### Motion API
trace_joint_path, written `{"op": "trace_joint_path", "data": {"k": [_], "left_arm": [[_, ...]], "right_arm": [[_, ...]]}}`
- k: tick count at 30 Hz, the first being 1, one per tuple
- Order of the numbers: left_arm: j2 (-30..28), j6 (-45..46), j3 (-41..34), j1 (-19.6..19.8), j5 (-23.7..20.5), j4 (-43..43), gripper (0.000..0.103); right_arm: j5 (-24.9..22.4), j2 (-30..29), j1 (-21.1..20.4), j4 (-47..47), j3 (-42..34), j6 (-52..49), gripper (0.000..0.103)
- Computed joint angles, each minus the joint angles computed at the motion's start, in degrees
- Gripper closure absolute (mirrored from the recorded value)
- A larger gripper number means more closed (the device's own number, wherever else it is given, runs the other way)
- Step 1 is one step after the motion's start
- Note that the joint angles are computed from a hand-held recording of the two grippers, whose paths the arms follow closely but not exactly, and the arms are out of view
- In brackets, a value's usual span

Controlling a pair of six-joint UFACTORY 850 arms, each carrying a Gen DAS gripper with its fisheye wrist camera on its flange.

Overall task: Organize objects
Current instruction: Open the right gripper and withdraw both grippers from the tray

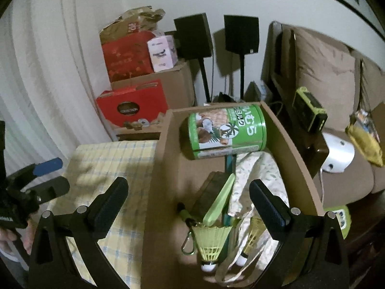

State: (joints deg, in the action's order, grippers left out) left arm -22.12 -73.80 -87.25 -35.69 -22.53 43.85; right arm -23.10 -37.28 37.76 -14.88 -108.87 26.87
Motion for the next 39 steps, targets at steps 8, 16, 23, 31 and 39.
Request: {"op": "trace_joint_path", "data": {"k": [8,16,23,31,39], "left_arm": [[4.43,-12.17,5.13,-3.25,-5.32,11.84,0.001],[8.01,-20.62,9.04,-6.74,-10.96,17.23,0.0],[10.49,-24.81,11.83,-8.98,-16.07,18.49,0.0],[12.59,-28.81,14.66,-11.92,-20.41,18.82,0.0],[13.77,-31.15,16.58,-14.33,-22.73,17.9,0.0]], "right_arm": [[0.5,3.13,2.59,-10.79,4.51,9.26,0.001],[1.77,7.68,4.9,-25.18,11.29,23.23,0.001],[2.14,12.14,6.85,-36.25,17.73,34.73,0.001],[1.85,15.79,8.47,-41.91,22.87,41.46,0.001],[1.67,18.59,9.86,-44.36,26.97,46.1,0.001]]}}
